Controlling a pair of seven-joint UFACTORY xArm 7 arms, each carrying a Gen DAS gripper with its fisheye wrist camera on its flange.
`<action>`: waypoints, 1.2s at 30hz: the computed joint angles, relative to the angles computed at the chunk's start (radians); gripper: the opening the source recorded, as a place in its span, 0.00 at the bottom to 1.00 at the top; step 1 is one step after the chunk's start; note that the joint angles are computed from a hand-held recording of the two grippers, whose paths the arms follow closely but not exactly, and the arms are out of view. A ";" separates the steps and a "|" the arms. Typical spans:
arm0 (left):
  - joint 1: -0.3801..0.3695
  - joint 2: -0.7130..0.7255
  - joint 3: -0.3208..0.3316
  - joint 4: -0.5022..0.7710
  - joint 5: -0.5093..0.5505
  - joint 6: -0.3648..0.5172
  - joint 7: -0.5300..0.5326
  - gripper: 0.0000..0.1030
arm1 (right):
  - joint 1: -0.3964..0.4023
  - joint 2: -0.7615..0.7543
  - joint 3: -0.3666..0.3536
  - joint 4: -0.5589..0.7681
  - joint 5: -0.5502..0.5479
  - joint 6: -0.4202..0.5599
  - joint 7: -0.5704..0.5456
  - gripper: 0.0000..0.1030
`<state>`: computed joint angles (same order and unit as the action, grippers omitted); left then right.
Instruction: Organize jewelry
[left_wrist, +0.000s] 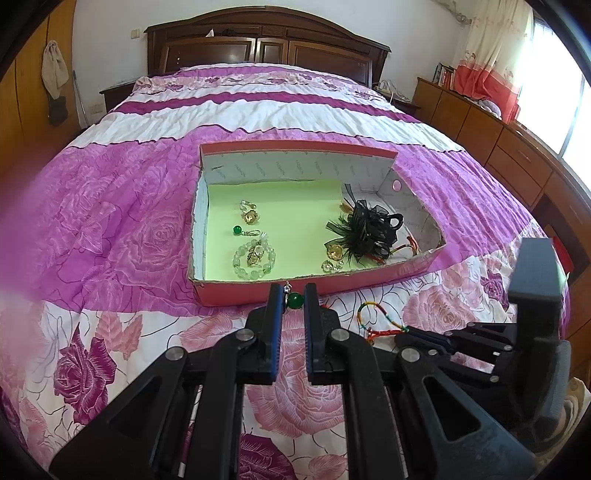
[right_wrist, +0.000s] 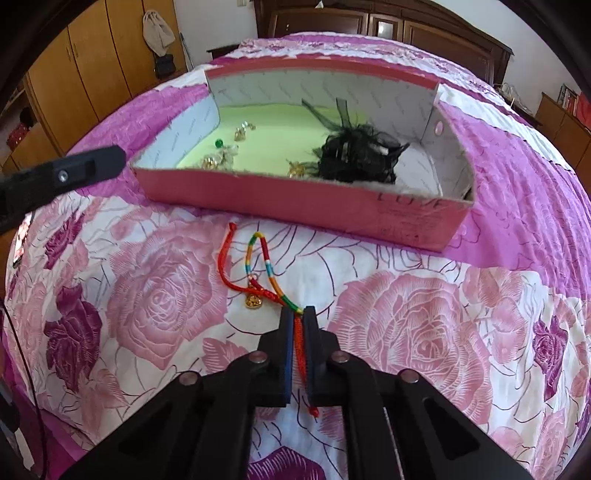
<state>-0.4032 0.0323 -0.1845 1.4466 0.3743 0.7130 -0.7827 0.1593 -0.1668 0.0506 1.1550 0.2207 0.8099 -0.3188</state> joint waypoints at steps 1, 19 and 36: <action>0.000 -0.001 0.000 0.001 0.003 0.000 -0.001 0.02 | 0.000 -0.007 -0.002 -0.002 0.008 -0.006 -0.003 0.06; -0.007 0.015 0.005 0.049 0.099 0.001 -0.057 0.02 | 0.041 -0.084 -0.043 -0.008 0.197 -0.214 -0.085 0.05; -0.043 0.119 0.064 0.174 0.252 -0.053 -0.123 0.02 | 0.020 0.050 -0.002 0.106 0.102 -0.393 0.021 0.05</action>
